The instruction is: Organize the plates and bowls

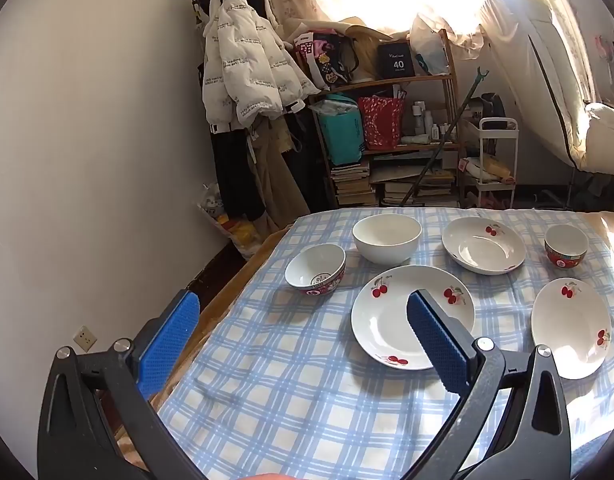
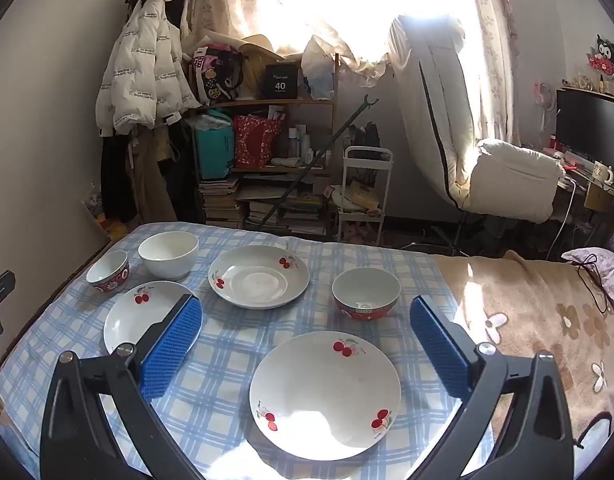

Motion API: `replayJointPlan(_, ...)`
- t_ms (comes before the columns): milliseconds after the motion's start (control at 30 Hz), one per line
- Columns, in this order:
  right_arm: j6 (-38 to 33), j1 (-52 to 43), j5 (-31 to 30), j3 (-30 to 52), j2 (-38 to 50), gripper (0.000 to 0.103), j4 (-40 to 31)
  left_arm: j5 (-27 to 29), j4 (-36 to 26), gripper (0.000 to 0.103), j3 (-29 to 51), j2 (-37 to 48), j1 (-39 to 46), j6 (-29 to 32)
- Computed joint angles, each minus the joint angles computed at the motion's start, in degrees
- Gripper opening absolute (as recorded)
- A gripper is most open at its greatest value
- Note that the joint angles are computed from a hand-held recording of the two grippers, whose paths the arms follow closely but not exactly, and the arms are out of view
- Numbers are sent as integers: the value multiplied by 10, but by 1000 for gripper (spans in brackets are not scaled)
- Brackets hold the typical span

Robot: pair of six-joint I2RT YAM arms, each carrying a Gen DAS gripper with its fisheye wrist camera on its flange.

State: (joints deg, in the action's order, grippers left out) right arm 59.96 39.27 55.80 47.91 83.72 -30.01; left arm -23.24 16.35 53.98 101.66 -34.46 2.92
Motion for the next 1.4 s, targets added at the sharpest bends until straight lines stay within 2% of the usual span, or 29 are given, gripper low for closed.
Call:
replayJointPlan(400,-2,-1,-2,-3,-3,103,5,19,2,102,2,3,9,1)
replayJointPlan(567,-4,-1,-2,-3,-4,103,6,3,19,102,-16,-4,-2,3)
replayJointPlan(700,-7,-1,-5,-5,-1,103,12,-3,-6,102,-1,-4,-6,-5)
replayJointPlan(1400,-9,1,1,-2,-3,103,3,2,1,102,-5,-6,-2,-4)
